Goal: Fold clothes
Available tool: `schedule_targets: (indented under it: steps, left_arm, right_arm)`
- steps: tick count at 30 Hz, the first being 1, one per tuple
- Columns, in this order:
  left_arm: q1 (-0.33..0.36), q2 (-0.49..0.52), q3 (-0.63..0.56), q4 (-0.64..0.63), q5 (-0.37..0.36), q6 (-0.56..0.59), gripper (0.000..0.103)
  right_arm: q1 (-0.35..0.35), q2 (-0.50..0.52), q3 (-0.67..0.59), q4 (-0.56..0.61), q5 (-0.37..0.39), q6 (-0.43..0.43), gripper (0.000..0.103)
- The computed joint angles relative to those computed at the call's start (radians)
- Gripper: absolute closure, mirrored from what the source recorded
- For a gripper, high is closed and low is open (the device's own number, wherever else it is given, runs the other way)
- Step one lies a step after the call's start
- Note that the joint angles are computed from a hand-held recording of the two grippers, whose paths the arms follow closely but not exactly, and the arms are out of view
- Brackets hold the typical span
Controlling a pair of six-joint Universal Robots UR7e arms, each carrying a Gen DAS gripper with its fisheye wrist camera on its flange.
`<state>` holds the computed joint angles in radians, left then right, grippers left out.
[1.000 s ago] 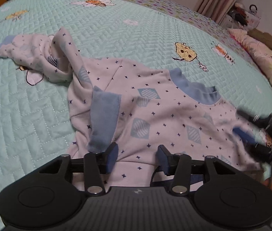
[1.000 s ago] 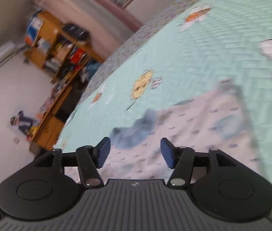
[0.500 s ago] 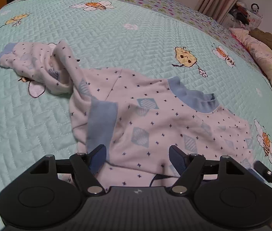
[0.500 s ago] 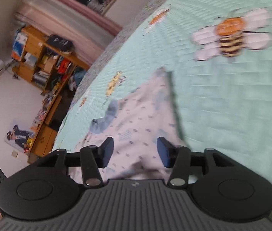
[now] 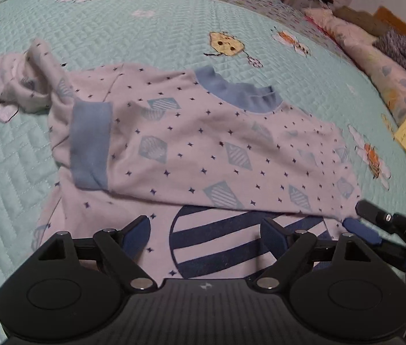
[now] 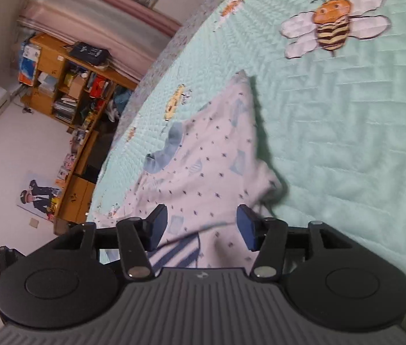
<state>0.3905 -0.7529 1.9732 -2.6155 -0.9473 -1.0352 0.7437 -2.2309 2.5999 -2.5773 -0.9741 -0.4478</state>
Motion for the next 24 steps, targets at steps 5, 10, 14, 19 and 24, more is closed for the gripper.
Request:
schedule_targets:
  steps: [5, 10, 14, 19, 24]
  left_arm:
    - [-0.025, -0.056, 0.061, -0.056, 0.007, -0.044, 0.018]
    - [-0.021, -0.118, 0.138, -0.209, -0.013, -0.048, 0.018]
    - [0.02, -0.108, 0.094, -0.266, 0.004, 0.005, 0.018]
    - [0.11, -0.051, 0.004, -0.243, 0.009, 0.039, 0.018]
    - [0.181, -0.056, 0.024, -0.257, -0.016, 0.024, 0.033]
  right_arm:
    - [-0.065, -0.092, 0.033, 0.093, 0.145, -0.064, 0.034]
    - [-0.16, -0.126, 0.07, 0.22, 0.292, -0.136, 0.031]
    - [-0.228, -0.138, 0.143, 0.123, 0.292, -0.254, 0.059]
    - [-0.305, -0.221, 0.176, 0.25, 0.368, -0.508, 0.058]
    - [-0.331, -0.188, 0.156, 0.318, 0.416, -0.551, 0.058]
